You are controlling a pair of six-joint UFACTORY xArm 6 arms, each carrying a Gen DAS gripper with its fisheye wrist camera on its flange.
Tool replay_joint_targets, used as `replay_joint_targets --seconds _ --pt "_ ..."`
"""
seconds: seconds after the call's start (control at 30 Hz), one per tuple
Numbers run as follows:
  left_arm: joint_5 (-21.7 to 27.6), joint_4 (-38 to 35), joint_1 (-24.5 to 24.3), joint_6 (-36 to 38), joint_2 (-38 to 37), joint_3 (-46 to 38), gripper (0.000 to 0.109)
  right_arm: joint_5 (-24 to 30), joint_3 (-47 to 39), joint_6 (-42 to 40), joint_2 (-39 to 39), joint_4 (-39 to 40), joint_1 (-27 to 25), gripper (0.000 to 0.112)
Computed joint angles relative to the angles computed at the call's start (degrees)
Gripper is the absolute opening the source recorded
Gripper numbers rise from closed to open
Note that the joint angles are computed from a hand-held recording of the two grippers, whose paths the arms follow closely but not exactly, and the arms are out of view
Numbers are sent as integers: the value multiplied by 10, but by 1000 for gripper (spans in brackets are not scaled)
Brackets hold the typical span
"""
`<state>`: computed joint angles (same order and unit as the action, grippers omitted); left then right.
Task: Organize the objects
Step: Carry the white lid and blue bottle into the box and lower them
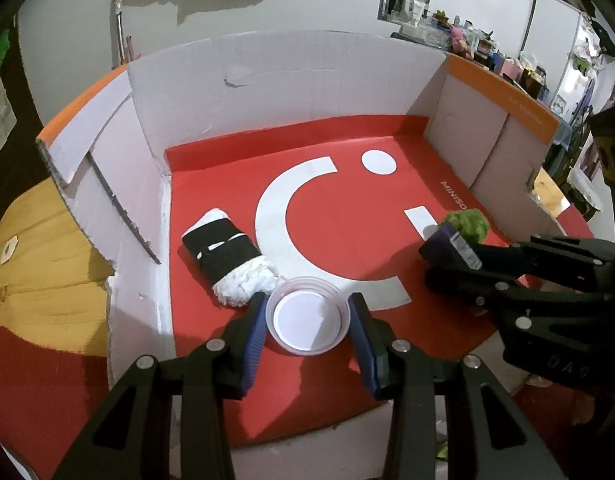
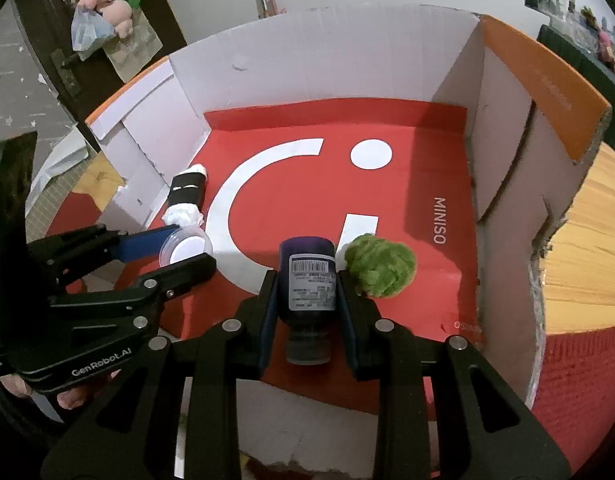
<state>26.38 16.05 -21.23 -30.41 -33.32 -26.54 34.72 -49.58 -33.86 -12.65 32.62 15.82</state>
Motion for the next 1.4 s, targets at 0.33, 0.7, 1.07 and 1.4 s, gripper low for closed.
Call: replay_joint_targets --seconds 0.33,0.7,1.07,1.4 --pt "0 -3 1 2 0 0 42 -1 2 0 -2 -3 1 27" --pt "-1 2 0 -1 0 0 43 -1 4 -8 -4 6 1 27" --pt "1 13 0 -12 -1 -2 49 -4 10 -24 -15 19 -2 27" --pt "9 45 -7 -43 -18 -1 59 -4 17 -34 -28 27 -5 27"
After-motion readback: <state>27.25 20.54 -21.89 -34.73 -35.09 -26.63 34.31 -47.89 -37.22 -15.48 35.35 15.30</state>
